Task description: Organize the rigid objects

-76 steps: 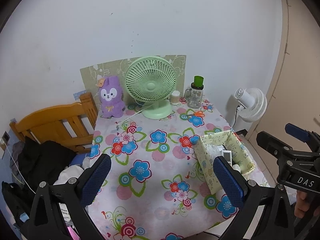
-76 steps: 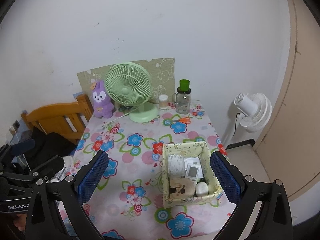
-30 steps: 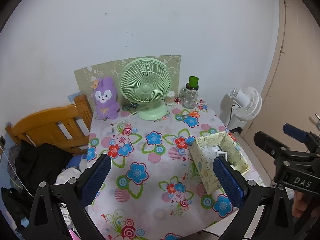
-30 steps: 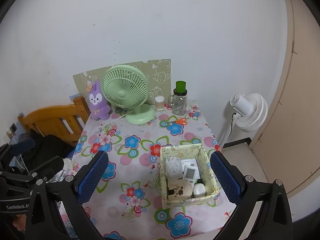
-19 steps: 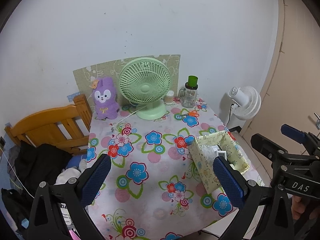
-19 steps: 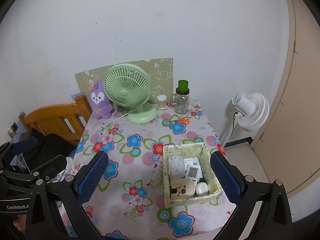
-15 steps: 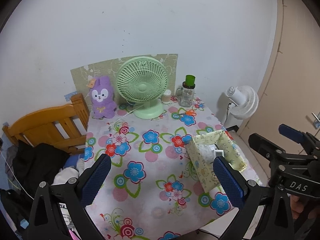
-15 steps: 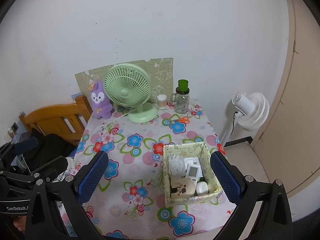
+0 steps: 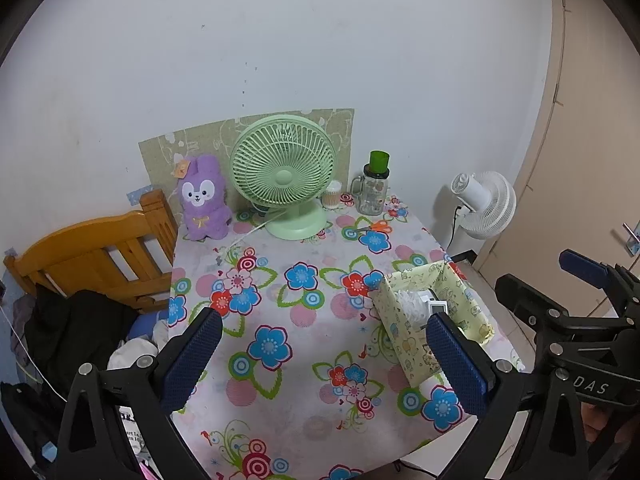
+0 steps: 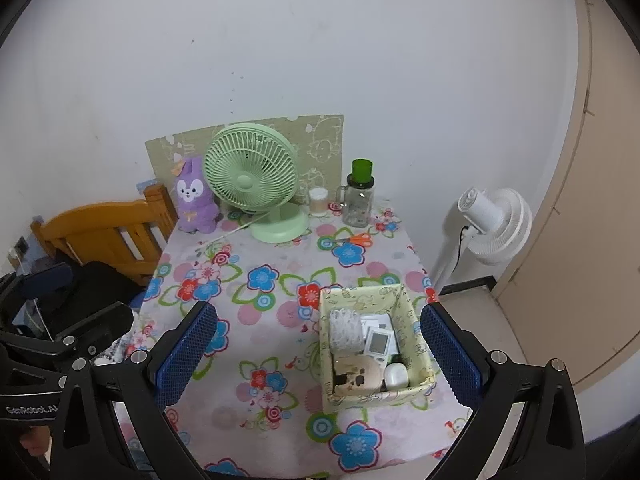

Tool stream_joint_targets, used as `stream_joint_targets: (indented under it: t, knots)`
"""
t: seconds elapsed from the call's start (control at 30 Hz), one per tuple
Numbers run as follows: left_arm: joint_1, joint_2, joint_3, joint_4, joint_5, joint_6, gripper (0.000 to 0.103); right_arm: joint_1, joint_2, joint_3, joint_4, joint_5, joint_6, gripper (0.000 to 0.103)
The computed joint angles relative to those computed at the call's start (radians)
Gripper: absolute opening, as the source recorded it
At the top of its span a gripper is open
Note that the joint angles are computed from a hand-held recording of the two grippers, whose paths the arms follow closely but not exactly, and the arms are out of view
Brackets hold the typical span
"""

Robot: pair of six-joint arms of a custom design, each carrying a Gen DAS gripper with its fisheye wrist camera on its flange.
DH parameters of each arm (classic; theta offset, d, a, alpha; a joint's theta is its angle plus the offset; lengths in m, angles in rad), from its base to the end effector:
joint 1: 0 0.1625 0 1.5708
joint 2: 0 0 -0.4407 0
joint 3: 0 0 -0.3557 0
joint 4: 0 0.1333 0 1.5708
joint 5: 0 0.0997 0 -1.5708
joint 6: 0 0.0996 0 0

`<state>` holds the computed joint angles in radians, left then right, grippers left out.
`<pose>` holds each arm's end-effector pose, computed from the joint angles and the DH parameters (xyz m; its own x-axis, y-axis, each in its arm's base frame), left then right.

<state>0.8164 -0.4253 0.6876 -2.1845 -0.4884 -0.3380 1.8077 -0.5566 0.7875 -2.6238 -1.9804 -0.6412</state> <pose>-0.4241 -0.7743 0.2425 -0.7322 -0.1327 -0.6681 0.4242 0.6786 -0.5997 0.2917 -0.8094 0.3248 -0.6739 -0.3410 0.6554 -0.7023 0.5711 -0.4249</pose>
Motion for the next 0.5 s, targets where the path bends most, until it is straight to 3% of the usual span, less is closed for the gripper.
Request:
stream_joint_targets:
  t: [0.5]
  knots:
    - [0.019,0.014,-0.03,0.023,-0.007,0.009,0.103,-0.002,0.058,-0.092,0.057,-0.018,0.028,0.103]
